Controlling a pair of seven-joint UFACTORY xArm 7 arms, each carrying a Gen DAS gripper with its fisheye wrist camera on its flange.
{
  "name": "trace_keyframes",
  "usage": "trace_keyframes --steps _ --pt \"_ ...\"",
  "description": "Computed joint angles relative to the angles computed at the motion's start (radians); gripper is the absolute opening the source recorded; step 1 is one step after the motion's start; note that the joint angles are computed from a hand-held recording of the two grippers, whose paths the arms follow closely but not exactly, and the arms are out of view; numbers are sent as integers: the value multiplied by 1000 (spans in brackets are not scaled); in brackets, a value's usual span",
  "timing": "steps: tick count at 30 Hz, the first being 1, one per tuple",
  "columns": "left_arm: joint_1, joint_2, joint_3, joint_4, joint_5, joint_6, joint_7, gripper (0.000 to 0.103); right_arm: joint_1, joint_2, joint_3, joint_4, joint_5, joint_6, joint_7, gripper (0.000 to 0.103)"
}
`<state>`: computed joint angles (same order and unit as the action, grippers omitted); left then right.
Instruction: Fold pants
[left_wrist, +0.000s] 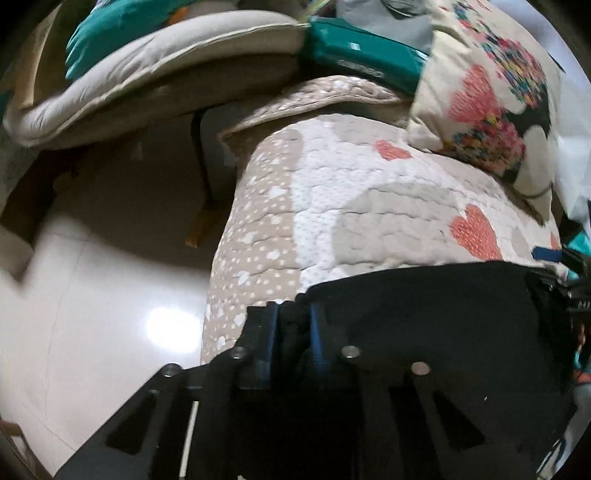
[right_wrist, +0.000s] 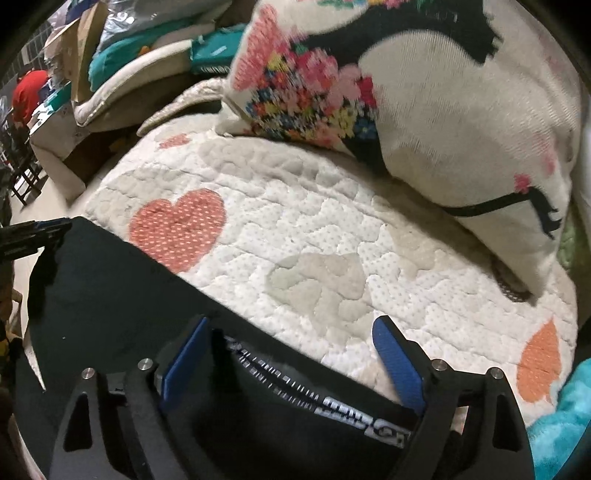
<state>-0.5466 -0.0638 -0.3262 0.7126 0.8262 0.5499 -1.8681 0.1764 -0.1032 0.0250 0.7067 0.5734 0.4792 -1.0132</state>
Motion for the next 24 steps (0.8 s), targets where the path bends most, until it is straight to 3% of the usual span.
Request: trace_keyframes --steps 4,8,11,16,17,18,20,24 --pt "-7 1 -1 5 -5 17 16 14 -7 30 -5 32 44 73 -73 93" --pt "-7 -6 -5 3 -11 30 21 14 -4 7 14 -1 -8 66 -115 92" --pt "-16 7 -11 24 -18 72 35 14 2 -2 11 -18 -22 47 -136 85" --pt "-37 -2 -19 48 -17 148 32 13 -19 -20 -19 15 18 151 -134 36" --pt "-41 -7 -23 52 -15 163 30 13 -23 -30 -20 13 16 156 -129 32" --pt "-44 -15 -26 54 -14 177 26 13 -26 -43 -24 10 20 164 -126 7" --pt "-52 -37 -37 58 -12 206 15 13 -34 -60 -34 15 29 205 -103 6" --pt "-63 -79 -68 70 -15 269 4 13 -19 -127 -23 -44 2 159 -77 5"
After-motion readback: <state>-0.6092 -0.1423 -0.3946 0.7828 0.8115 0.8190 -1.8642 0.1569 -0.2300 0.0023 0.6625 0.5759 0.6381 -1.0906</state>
